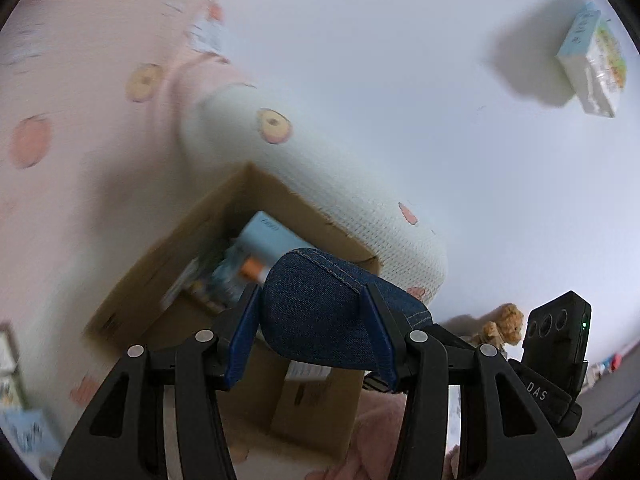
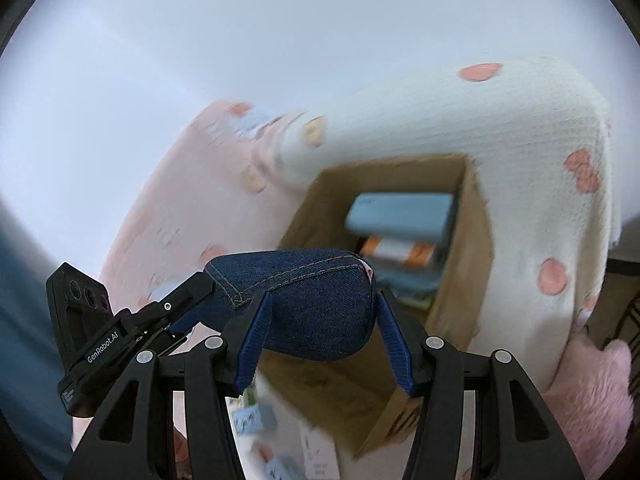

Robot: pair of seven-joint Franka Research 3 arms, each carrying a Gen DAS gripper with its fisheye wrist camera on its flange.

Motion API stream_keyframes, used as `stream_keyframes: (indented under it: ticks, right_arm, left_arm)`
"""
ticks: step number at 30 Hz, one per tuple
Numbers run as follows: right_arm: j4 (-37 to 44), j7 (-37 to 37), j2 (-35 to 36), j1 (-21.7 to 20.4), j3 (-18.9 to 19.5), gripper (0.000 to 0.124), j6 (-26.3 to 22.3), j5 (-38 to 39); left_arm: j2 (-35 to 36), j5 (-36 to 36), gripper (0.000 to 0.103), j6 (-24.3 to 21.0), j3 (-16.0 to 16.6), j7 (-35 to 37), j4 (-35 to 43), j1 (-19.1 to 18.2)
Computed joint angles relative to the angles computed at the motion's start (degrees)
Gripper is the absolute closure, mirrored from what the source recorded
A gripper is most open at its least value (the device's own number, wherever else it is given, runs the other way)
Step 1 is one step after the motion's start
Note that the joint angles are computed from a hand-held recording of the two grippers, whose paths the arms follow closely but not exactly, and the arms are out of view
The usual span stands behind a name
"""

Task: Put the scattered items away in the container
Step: 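Carry the denim pencil case with the left gripper over the cardboard box, then lower the pencil case into the cardboard box and open the left gripper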

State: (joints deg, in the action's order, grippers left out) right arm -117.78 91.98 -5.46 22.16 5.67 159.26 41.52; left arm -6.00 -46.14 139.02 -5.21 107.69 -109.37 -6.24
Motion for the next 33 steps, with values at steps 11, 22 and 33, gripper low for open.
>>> stream_keyframes:
  ticks: [11,22,33]
  right_arm:
    - [18.4,11.6,16.6,-5.3,-1.1,0.073,-8.1,-10.0]
    - [31.1,20.1,26.4,-4.7,-2.8,0.074,-17.2,-22.2]
    - [40.3,21.9,31.5,-3.9,-3.6,0.073,-26.7,-30.0]
  left_arm:
    - [27.2,6.4,0.049,-12.2,-6.1,-6.2,29.7,5.1]
    - [44.3,11.0,0.049,-21.9,-12.9,-15.4,48.5,9.1]
    - [45.1,11.4,0.047,-19.6,-15.0,-17.6,46.4,9.7]
